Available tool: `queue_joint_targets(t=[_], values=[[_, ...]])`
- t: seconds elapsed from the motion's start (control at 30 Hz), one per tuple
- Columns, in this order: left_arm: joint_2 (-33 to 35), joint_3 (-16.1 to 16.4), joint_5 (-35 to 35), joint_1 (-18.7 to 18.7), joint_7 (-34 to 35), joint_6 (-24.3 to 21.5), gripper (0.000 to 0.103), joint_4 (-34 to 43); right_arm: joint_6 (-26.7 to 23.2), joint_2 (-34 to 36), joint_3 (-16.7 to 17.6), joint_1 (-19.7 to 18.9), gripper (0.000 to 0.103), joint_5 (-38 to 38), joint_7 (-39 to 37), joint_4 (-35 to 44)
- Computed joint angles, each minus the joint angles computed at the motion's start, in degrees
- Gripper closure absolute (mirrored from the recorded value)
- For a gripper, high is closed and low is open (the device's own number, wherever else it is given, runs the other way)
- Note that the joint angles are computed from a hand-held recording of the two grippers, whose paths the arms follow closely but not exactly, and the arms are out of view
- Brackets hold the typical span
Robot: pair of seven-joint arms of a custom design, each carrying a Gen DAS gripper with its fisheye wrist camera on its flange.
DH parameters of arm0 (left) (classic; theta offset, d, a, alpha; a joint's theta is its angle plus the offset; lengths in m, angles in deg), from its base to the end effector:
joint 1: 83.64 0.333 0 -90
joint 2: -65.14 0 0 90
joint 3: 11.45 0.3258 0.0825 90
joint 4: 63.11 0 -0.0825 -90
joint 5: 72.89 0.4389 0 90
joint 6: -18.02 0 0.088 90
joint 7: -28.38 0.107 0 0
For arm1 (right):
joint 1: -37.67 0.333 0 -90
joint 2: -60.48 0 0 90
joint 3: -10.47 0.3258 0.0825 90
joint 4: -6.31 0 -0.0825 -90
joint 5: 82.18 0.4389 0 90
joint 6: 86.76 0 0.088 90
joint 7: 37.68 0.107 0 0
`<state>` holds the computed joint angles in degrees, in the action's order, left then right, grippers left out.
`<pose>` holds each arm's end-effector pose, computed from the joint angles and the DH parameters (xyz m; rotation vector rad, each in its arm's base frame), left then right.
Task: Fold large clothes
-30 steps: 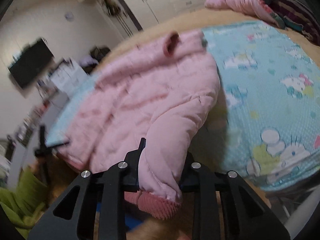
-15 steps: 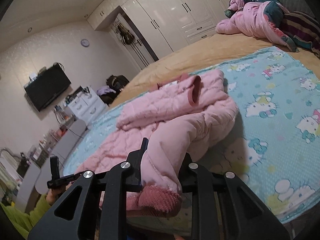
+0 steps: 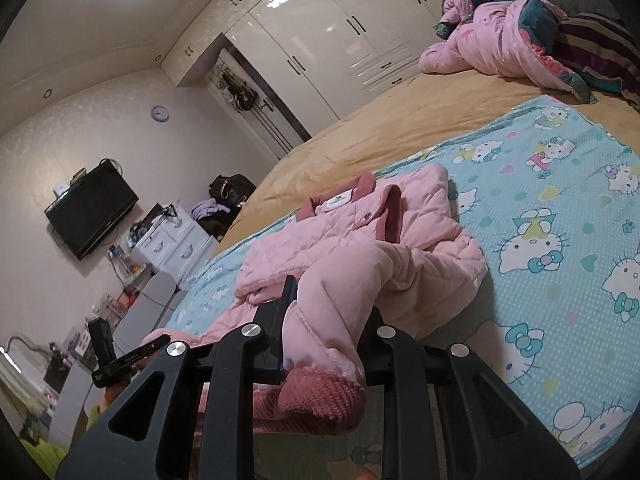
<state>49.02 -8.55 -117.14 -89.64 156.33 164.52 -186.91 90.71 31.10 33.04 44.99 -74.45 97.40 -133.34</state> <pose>0.5664 -0.0183 0.5818 -1.6546 2.0317 -1.2022 0.4210 0.2619 0.6026 -1.1741 1.6276 -0.2950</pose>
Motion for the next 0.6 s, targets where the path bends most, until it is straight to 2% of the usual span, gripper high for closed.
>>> queue_joint_targets(t=[0.2,0.43,0.6], values=[[4.7,-0.4,-4.1,0.1,1.9,0.1,0.093,6.1,-1.6,0.8,1.3,-3.5,0.083,-1.9,1.8,2.3],[10.4,-3.0,-6.8,3.0,1.7,-0.2,0.093,13.3,-1.1,3.6,3.4,-8.2,0.083,-5.3,5.2,5.6],[13.8,-5.3,-6.8,5.1,1.0,0.5,0.093,17.7,-2.6,5.8,5.2,-11.9,0.083,-9.4,8.1,8.9]])
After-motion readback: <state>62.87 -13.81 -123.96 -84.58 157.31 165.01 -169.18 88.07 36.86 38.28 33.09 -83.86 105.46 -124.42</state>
